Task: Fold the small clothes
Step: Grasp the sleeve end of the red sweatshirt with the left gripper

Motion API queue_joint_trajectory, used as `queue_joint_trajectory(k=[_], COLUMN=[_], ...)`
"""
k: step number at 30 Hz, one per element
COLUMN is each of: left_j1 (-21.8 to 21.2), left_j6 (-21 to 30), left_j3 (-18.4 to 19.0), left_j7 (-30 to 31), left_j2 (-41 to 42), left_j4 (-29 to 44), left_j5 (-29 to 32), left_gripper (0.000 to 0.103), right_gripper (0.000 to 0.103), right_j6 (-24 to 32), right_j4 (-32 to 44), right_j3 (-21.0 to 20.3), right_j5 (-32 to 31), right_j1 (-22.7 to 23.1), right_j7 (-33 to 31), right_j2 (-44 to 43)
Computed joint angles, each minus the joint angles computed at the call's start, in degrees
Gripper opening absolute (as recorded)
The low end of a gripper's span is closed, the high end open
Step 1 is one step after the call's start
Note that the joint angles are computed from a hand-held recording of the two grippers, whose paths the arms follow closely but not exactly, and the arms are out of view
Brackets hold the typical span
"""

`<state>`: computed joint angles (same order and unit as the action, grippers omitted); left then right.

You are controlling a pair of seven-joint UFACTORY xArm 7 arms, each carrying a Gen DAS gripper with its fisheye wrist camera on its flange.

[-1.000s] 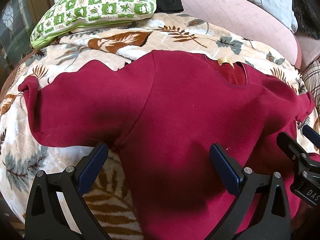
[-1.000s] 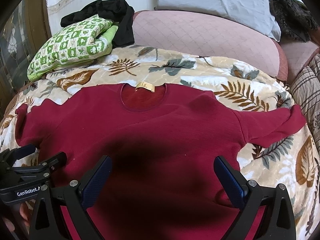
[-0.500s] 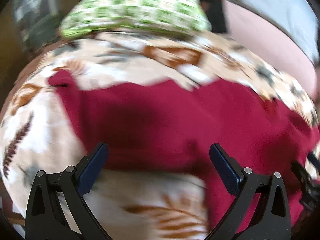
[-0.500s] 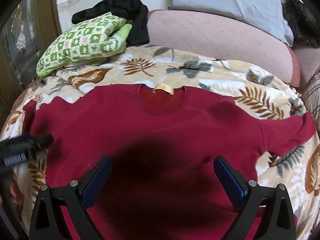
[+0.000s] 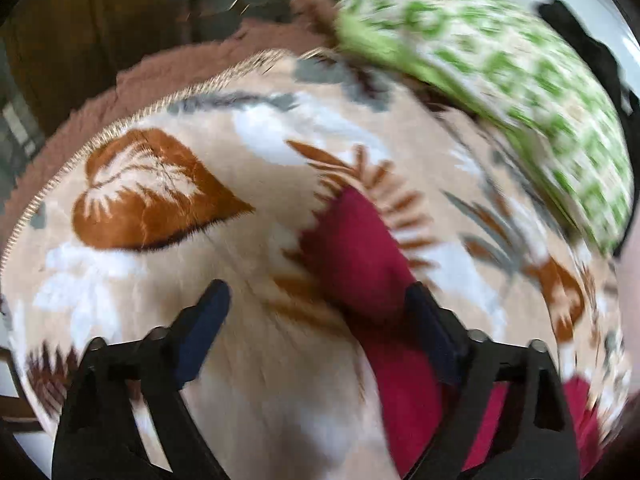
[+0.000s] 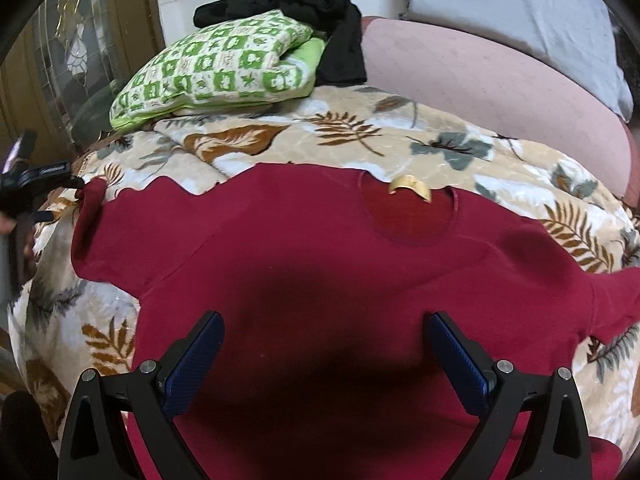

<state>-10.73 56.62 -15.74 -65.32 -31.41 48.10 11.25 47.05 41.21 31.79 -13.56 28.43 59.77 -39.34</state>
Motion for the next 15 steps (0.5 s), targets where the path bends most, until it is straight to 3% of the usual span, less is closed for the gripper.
queue_joint_trajectory(k=[1,3,4,7,15], left_j1=[0.04,0.52,0.68,0.82,-0.59], left_j6=[-1.32,-3.93,-4.43,-3.50,-1.68], left_j3=[1.14,2.09,1.99,1.10,-0.38], left_j7=[0.57,1.35,1.88,3.43,8.81], left_j2=[0.07,0.96,1.21,1.25,-5.59], left_j4=[-0.70,-1.44,-1.36,-0.22,3.55], left_j5=[-0.64,-0.90,-0.46,1.13,1.22], left_gripper=[0.064,0.048,0.029,0.012,0.008], right_gripper=[0.101,0.101,0.101,0.101,0.101], right_j6=[-0.34,-0.79,-0.89,-1.12,-2.98], right_j4=[-0.03,0.17,0.31,0.58,-0.67], right_j3=[-0.16,-0.12,-0.05,-0.14,-1.42], right_j5=[0.05,-0.13,-0.30,-0.63,0.33], right_j1=[-0.01,-0.26,-0.38,-0.53,0.51], right_j7=[-0.09,-0.05,-0.02,0.20,1.24], right_j2=[0.30,1.15,1.57,2.61,1.08])
